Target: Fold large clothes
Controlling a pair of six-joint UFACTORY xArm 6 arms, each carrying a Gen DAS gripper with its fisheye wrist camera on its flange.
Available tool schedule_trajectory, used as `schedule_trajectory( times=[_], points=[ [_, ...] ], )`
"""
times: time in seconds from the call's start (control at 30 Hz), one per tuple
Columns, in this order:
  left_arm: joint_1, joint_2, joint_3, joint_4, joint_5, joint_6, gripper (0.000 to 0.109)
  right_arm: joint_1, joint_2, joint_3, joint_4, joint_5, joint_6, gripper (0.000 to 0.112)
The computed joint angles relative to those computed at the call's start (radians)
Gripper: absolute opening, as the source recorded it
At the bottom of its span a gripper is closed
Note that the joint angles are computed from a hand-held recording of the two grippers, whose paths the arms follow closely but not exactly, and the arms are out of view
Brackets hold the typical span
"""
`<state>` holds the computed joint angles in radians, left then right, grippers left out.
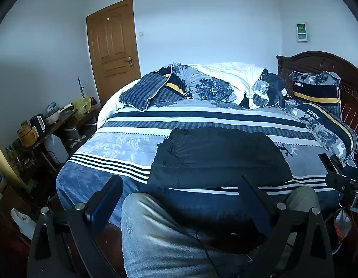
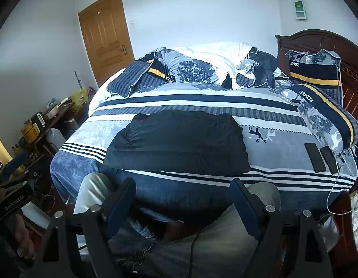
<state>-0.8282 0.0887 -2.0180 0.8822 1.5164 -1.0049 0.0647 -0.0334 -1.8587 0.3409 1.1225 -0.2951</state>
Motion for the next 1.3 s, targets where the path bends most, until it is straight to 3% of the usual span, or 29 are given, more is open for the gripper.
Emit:
schedule_trajectory(
  times=[1.3],
  points=[
    [0.017, -0.033, 0.045, -0.019, -0.018, 0.008, 0.099, 0.0, -0.012, 0.025, 0.005, 0.004, -0.006, 0.085]
  ],
)
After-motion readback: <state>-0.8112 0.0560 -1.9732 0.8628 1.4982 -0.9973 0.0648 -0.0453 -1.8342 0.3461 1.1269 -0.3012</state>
